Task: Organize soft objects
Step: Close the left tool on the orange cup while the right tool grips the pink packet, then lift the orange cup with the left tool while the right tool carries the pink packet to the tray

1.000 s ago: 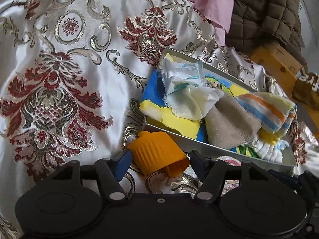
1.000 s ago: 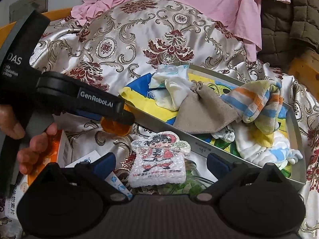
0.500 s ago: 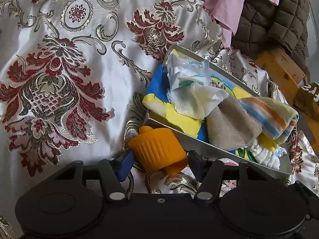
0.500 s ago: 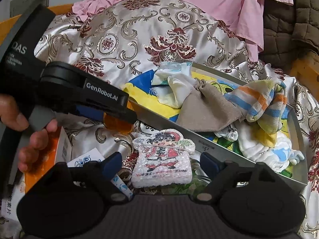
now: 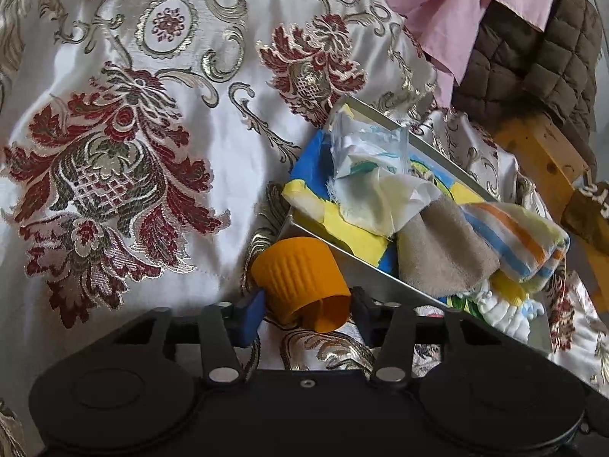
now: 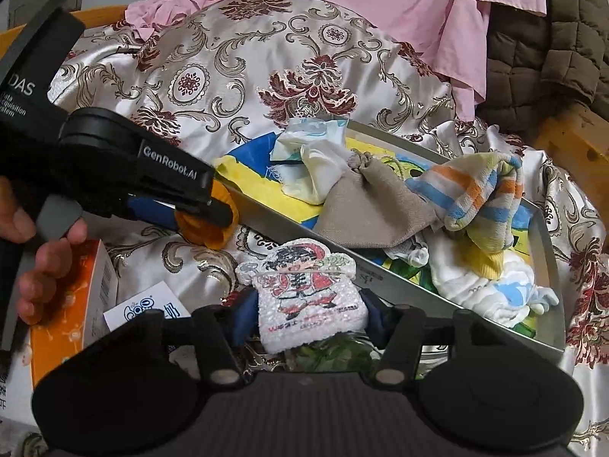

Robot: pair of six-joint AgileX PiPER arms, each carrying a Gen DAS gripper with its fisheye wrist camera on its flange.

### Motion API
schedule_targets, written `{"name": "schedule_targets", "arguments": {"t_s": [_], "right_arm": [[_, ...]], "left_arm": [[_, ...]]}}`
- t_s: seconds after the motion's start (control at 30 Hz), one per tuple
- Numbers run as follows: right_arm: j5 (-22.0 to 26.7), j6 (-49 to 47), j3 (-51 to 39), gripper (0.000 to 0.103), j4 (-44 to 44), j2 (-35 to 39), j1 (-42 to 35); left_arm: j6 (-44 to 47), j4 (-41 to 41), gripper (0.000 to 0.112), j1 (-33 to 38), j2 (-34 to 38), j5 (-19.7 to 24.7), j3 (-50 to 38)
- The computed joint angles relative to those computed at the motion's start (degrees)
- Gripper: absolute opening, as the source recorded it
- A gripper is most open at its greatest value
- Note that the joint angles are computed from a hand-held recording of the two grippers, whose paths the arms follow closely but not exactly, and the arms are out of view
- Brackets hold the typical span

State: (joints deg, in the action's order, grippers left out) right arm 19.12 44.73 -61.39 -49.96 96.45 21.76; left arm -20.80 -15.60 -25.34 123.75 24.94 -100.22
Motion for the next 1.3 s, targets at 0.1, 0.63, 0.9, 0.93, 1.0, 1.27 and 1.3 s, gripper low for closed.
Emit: {"name": "schedule_targets", "arguments": {"t_s": [0.1, 0.63, 0.9, 0.93, 1.0, 1.27, 1.3], "right_arm": [[-0.2, 0.1, -0.1, 0.061, 0.3, 0.1, -0.2], [-2.6, 7.0, 2.2, 0.059, -7.3, -2.4, 0.4], [-4.5, 15.9, 4.6, 0.059, -16.4, -6.7, -0.5], [-4.6, 17.0, 4.6, 0.059, -17.8, -6.9, -0.6], [-4.7, 19.6, 3.9, 0.059, -20.7, -7.3, -1.3], [-9.1, 30.7, -2.4, 0.059, -33.1, -6.7, -7.6], [-9.9, 32.8, -3.4, 0.059, -35.5, -6.2, -8.6]], "left_arm": [[0.2, -0.8, 0.061, 0.1, -0.2, -1.4, 0.6], [-9.5, 7.1, 0.036, -0.7, -1.5, -2.4, 1.8], [-20.1, 19.6, 0.035, -3.2, -7.0, -8.5, 8.0], [-22.4, 22.5, 0.035, -3.5, -7.6, -10.0, 8.9], [-27.4, 28.3, 0.035, -4.1, -8.6, -12.8, 10.3], [-48.6, 51.1, 0.035, -5.7, -9.1, -15.2, 9.6], [-49.7, 52.6, 0.035, -5.8, -8.9, -15.0, 8.8]]}}
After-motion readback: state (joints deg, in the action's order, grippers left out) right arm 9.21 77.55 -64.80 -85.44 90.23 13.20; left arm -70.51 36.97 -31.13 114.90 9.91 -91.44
